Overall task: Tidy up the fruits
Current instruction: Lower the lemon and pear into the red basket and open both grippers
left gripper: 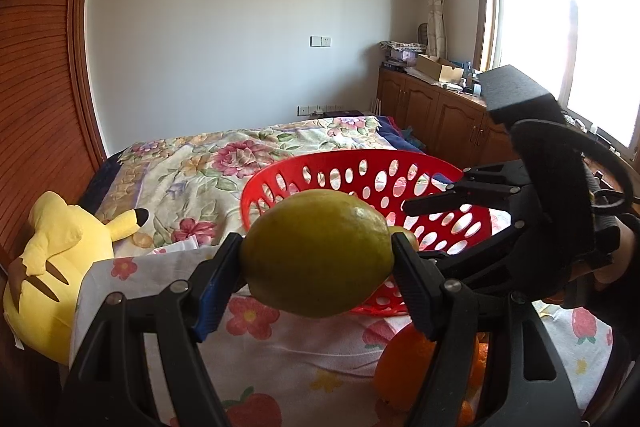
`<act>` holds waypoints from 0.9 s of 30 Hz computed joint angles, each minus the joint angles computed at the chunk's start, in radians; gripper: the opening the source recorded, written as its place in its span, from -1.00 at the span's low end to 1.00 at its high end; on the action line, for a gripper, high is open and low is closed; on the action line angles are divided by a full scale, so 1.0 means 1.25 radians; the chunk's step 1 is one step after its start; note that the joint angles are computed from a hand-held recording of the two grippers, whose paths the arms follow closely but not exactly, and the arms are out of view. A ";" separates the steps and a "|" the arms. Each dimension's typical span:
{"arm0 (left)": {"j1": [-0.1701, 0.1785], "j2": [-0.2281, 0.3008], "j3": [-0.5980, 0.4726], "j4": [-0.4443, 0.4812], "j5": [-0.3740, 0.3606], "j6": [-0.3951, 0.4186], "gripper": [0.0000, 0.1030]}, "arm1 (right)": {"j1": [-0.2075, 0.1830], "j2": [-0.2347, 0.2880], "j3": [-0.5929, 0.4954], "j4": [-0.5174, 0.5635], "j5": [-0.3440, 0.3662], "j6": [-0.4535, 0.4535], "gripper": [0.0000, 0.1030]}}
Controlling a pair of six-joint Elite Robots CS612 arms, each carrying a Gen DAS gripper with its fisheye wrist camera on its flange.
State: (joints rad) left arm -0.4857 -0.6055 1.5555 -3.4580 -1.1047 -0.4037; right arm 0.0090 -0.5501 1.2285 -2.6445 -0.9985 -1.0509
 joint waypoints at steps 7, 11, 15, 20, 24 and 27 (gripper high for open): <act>0.002 0.010 -0.024 0.028 -0.011 0.010 0.41 | -0.015 -0.001 0.009 -0.023 0.018 0.031 0.25; 0.000 0.019 -0.049 0.058 -0.013 0.020 0.41 | -0.031 -0.008 0.028 -0.057 0.048 0.068 0.26; -0.002 0.028 -0.074 0.090 -0.014 0.029 0.41 | -0.048 -0.020 0.050 -0.091 0.083 0.098 0.27; -0.004 0.036 -0.099 0.146 -0.012 0.017 0.42 | -0.067 -0.030 0.072 -0.127 0.116 0.122 0.29; -0.007 0.039 -0.109 0.177 -0.013 0.004 0.42 | -0.077 -0.032 0.080 -0.139 0.126 0.133 0.29; -0.011 0.041 -0.119 0.207 -0.008 0.000 0.43 | -0.085 -0.034 0.087 -0.146 0.131 0.141 0.29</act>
